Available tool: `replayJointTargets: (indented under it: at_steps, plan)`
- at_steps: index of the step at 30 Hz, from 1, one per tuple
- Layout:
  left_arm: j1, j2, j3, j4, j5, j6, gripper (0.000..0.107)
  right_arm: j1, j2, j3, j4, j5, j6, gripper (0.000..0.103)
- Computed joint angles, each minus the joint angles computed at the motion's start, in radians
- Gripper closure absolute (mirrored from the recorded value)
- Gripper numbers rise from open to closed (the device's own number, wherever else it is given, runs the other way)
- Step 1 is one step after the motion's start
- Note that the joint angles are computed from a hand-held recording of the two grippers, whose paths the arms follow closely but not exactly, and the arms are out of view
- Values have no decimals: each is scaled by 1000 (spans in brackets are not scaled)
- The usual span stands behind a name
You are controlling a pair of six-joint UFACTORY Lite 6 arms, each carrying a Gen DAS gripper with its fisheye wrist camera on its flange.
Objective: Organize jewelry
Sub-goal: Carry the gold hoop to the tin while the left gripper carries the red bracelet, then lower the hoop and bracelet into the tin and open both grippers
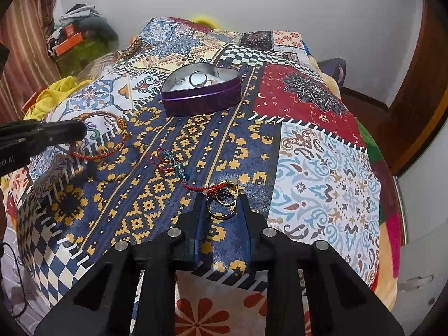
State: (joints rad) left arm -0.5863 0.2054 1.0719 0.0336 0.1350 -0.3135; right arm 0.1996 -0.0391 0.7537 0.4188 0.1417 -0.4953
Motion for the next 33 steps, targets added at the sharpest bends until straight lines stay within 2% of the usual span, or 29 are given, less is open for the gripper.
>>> replayJointTargets:
  at_steps: [6, 16, 22, 25, 33]
  plan:
    - [2, -4, 22, -6, 2, 12, 102, -29, -76, -21, 14, 28, -20, 83]
    - [-8, 51, 153, 145, 16, -109, 103, -63, -161, 53, 206, 71, -188, 83]
    - [4, 129, 277, 173, 34, -115, 102, -32, -98, 141, 329, 50, -298, 83]
    - [13, 174, 342, 174, 45, -106, 103, -24, -38, 193, 445, 46, -404, 83]
    - [45, 338, 550, 91, 81, -6, 103, -19, 141, 353, 626, 69, -575, 83]
